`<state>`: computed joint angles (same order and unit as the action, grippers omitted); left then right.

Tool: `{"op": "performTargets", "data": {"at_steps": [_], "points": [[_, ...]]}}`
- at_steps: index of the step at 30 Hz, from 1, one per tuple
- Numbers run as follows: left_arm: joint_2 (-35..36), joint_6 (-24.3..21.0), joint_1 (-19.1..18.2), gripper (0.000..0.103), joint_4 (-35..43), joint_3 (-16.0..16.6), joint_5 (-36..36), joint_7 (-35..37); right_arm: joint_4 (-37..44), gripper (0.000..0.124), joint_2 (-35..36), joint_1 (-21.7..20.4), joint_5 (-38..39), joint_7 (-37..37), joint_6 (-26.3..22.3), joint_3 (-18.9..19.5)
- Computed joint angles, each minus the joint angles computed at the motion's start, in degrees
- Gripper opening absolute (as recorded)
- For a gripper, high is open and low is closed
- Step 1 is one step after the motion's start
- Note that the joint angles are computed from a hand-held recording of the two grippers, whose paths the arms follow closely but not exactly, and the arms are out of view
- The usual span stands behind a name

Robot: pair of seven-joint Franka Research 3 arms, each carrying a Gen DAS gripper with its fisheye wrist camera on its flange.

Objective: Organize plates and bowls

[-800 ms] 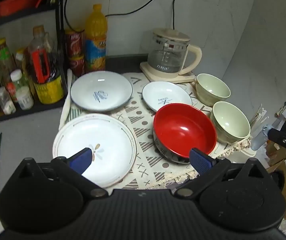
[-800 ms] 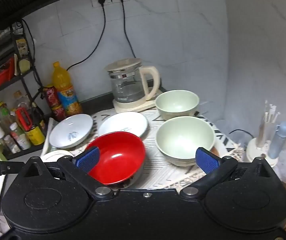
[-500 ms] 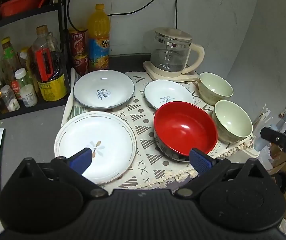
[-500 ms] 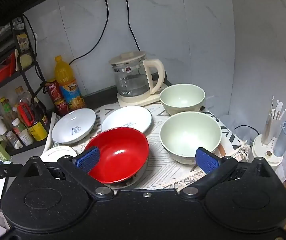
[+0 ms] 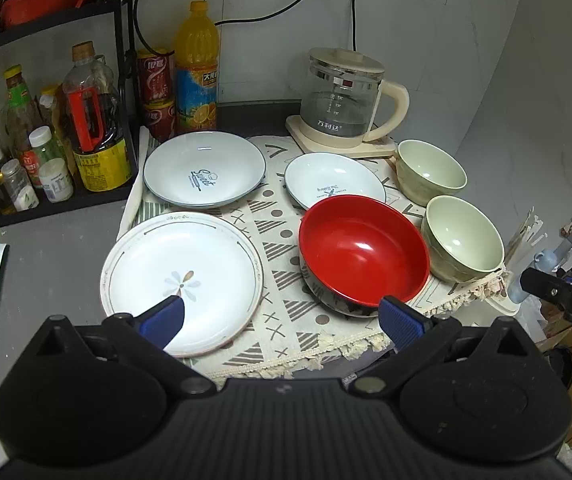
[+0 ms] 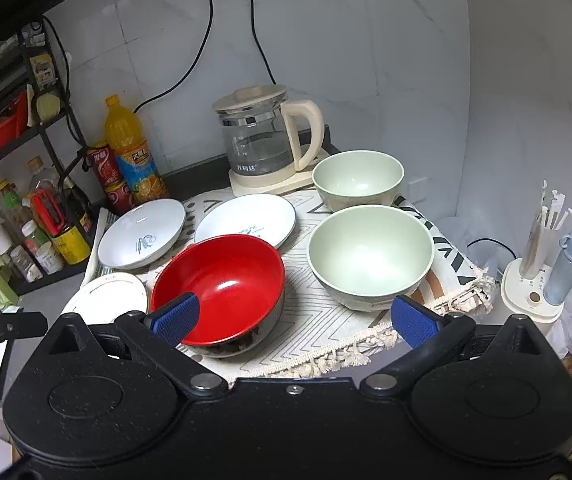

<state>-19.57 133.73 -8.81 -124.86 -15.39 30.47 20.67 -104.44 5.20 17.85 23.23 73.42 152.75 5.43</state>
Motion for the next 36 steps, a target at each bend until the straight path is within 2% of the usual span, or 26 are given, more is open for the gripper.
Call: {"op": "performTargets", "data": {"at_steps": [10, 18, 22, 30, 32, 36], "points": [[2.6, -2.9, -0.9, 0.102, 3.3, -1.6, 2.2, -3.4, 0.7, 0.103, 0.1, -1.0, 3.5, -5.4, -1.4, -0.2], [4.2, -3.4, -2.2, 0.102, 5.1, -2.3, 4.1, -8.0, 1.2, 0.103, 0.3, -2.5, 7.2, -11.1, -3.0, -0.5], [5.3, -5.8, -3.1, 0.102, 6.7, -2.7, 4.4, -9.7, 1.8, 0.103, 0.4, -3.0, 8.2, -12.9, -4.4, -0.7], [6.3, -8.5, -4.8, 0.102, 8.4, -2.8, 4.8, -10.9, 1.4, 0.103, -0.2, -3.8, 9.2, -15.0, -5.7, -1.1], [6.6, -9.3, -5.2, 0.102, 8.9, -2.7, 4.3, -10.7, 1.1, 0.103, -0.4, -3.7, 7.3, -13.2, -5.8, -1.4], [6.4, -10.0, -5.8, 0.102, 9.4, -2.8, 4.5, -10.4, 3.1, 0.103, 0.0, -4.7, 10.4, -11.7, -12.1, -1.8]]}}
